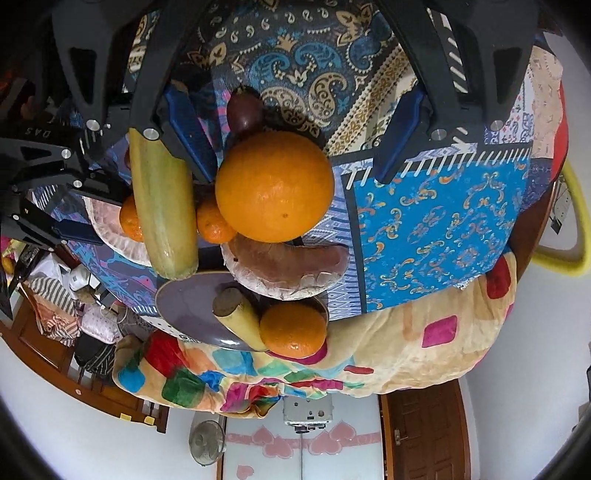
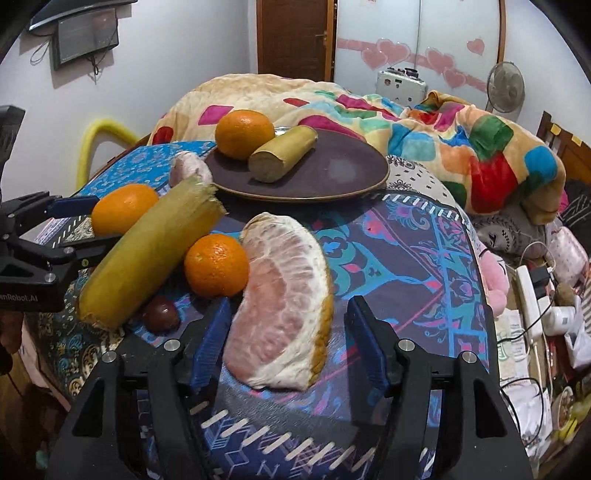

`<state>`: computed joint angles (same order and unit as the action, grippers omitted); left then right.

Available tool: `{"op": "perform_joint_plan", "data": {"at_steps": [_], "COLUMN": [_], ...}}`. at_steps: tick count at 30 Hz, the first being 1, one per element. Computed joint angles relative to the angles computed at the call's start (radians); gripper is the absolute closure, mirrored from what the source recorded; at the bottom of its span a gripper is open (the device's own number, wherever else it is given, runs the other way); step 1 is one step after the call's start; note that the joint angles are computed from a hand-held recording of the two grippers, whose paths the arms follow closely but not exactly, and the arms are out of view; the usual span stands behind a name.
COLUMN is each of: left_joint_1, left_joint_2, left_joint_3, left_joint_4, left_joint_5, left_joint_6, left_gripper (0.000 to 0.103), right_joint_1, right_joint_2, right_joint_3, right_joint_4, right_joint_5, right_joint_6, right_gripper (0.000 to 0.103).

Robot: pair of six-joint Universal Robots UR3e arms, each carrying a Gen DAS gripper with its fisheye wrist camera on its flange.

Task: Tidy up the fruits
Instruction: 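Grasp a second large orange with the left tool while the right tool grasps a pink pomelo wedge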

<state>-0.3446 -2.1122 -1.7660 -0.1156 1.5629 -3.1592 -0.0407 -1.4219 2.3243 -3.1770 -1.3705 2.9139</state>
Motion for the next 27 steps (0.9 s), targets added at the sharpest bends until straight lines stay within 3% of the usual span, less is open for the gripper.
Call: {"op": "perform_joint_plan", "data": {"at_steps": [1,4,13,19,27], "left_joint_1": [0.004,0.006,0.028,0.026,0.013], "left_joint_2": [-0.003,-0.011,-0.030,-0.039,-0.030], "left_joint_3": [0.006,0.017,0.054,0.064,0.063], "left_joint_4": [-0.003,-0.001,-0.035,-0.043,-0.048], "left_joint_5": [-0.009,-0.021,-0.072,-0.093,-0.073], "left_joint_6": [-0.002,-0.006,-0.016,0.002,-0.008], "left_gripper": [0.016,0.016,0.022,0.037,0.039], "right_joint_1": [-0.008,-0.023,-0.022,-0.035,-0.028], "right_joint_2": [0.002,-0.004,0.031,0.072,0.062], "right_joint_3": [-0.002,0.000,-0.066,-0.144,-0.113], "right_joint_4": [0.004,0.008,0.056,0.120,0.078], "right_joint_5": [0.006,-0.002,-0.009,0.032,0.020], "right_joint_6": [0.003,-0.007,-0.026,-0.032,-0.050], "right_gripper": [0.043,0.056,0.053,0.052,0.056]}}
